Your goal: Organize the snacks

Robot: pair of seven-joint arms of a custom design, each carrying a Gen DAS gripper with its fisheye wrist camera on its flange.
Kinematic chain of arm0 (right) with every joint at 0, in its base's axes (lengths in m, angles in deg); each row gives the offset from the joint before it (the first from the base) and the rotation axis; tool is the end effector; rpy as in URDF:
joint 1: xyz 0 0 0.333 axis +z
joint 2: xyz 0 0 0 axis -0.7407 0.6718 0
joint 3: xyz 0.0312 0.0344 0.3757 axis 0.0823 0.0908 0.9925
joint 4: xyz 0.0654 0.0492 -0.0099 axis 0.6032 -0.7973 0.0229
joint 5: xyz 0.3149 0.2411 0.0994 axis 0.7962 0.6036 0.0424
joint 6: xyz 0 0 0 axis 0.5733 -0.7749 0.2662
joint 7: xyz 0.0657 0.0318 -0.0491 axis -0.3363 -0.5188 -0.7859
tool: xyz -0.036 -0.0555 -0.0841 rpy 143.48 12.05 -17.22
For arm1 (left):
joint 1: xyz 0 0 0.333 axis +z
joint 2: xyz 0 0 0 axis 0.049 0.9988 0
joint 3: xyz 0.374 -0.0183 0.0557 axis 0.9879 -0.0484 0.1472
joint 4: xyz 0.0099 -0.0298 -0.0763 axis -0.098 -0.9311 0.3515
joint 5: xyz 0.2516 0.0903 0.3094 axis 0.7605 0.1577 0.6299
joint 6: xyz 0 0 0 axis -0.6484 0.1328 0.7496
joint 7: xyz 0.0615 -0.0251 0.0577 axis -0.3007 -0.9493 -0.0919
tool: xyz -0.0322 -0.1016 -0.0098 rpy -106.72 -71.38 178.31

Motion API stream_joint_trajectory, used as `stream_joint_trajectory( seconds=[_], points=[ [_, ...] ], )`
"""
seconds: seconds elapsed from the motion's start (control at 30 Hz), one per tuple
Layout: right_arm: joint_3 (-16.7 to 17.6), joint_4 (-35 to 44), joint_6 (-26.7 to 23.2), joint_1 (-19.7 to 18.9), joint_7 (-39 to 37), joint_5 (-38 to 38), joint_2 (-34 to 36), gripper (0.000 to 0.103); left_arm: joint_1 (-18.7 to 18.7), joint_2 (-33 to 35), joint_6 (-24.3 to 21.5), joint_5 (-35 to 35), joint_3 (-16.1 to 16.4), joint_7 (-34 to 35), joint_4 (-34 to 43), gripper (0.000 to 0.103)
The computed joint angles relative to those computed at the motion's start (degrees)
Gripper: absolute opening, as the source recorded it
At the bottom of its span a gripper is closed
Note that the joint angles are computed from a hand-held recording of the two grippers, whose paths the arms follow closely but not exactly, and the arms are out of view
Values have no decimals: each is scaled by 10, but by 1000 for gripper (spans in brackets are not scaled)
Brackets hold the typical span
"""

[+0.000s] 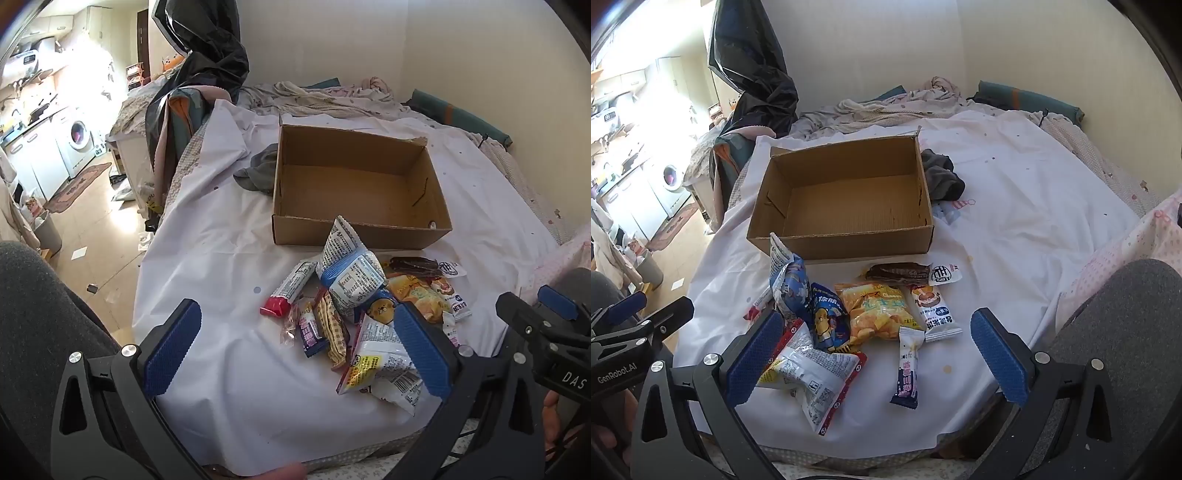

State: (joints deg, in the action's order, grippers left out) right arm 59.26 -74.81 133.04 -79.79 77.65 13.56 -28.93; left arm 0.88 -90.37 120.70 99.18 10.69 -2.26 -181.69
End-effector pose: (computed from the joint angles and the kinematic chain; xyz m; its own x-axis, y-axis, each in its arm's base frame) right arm 0.4162 0.1410 0.4439 -0.1354 -0.9836 -0.1191 -0.6708 0.1794 -0.7196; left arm 0.4609 -0.1360 0.4489 -0.1703 -0.9840 0.0522 -0.7071 0.0851 -0.7020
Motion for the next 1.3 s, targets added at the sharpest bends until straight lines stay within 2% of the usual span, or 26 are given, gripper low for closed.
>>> stream_joint_trajectory(
  seconds=[0.07, 0.17, 0.2, 0.23, 0.37, 0.43, 0.53, 0.87, 0.97, 1.3],
  points=[
    [-1, 1, 2, 1, 1, 1, 3, 103, -8, 2, 2, -3, 8, 3, 0, 103],
    [4, 1, 3, -3, -1, 1, 0, 103, 48, 2, 13, 15, -44, -12, -1, 103],
    [5, 1, 4, -4, -1, 1, -1, 103, 46, 3, 12, 19, -42, -16, 0, 103],
    [5, 0, 4, -4, -2, 1, -2, 103, 25, -1, 5, 10, -20, -7, 3, 103],
    [16, 4, 1, -14, -1, 2, 0, 103, 14, -2, 1, 9, -10, -7, 7, 103],
    [10, 2, 0, -8, 0, 2, 0, 103, 8, -2, 5, 8, -4, -4, 4, 103],
    [8, 3, -3, -6, -1, 0, -2, 103, 42, -1, 15, 15, -35, -15, 1, 103],
    [6, 3, -4, -6, 8, -10, -4, 103, 36, 1, 15, 16, -29, -15, 4, 103],
    [4, 2, -5, -4, 8, -11, -4, 103, 48, 2, 15, 19, -40, -18, 6, 103],
    [5, 3, -5, -6, 11, -14, -4, 103, 37, -6, 15, 16, -29, -17, 1, 103]
  ],
)
